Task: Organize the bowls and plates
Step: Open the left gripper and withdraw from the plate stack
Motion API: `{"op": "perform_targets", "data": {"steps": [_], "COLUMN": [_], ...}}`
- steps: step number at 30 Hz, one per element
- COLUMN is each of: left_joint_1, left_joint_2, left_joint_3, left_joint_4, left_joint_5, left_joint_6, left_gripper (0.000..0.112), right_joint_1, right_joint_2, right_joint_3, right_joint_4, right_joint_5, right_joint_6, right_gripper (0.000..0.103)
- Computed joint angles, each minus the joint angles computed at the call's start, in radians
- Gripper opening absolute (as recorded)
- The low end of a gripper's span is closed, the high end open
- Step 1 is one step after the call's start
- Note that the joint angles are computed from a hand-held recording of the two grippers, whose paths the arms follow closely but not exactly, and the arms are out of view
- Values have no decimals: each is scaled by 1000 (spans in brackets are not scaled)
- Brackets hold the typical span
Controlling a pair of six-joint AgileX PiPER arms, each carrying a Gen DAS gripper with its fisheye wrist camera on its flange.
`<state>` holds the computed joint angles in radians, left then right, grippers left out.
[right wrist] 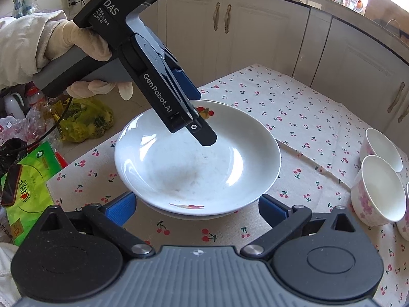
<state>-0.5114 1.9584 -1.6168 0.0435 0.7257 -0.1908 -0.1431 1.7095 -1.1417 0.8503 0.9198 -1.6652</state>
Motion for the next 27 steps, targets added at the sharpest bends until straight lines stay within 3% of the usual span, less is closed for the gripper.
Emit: {"op": "perform_targets", "data": {"steps": [8, 14, 18, 22, 27], "left_joint_1": [6, -69, -154, -257, -362], "left_joint_2": [-43, -134, -191, -192, -132], "left_joint_3": [55, 168, 241, 250, 183], "left_joint_4": [24, 245, 479, 693, 804], "left_joint_5": [-45, -142, -173, -98, 7], "left_joint_6": [-61, -311, -588, -844, -1009], "left_gripper": [92, 94, 95, 95, 96], "right_joint_1": [-50, -115, -180, -233, -304], "right_joint_2": [-12, -24, -39, -37, -16], "right_joint_3": [6, 26, 75, 103, 91], "right_joint_4": [32, 90, 188, 273, 327], "right_joint_5": [-14, -58, -95, -126, -98], "right_joint_6": [-30, -63, -167, -251, -294], "right_gripper": [103, 103, 103, 103, 103]}}
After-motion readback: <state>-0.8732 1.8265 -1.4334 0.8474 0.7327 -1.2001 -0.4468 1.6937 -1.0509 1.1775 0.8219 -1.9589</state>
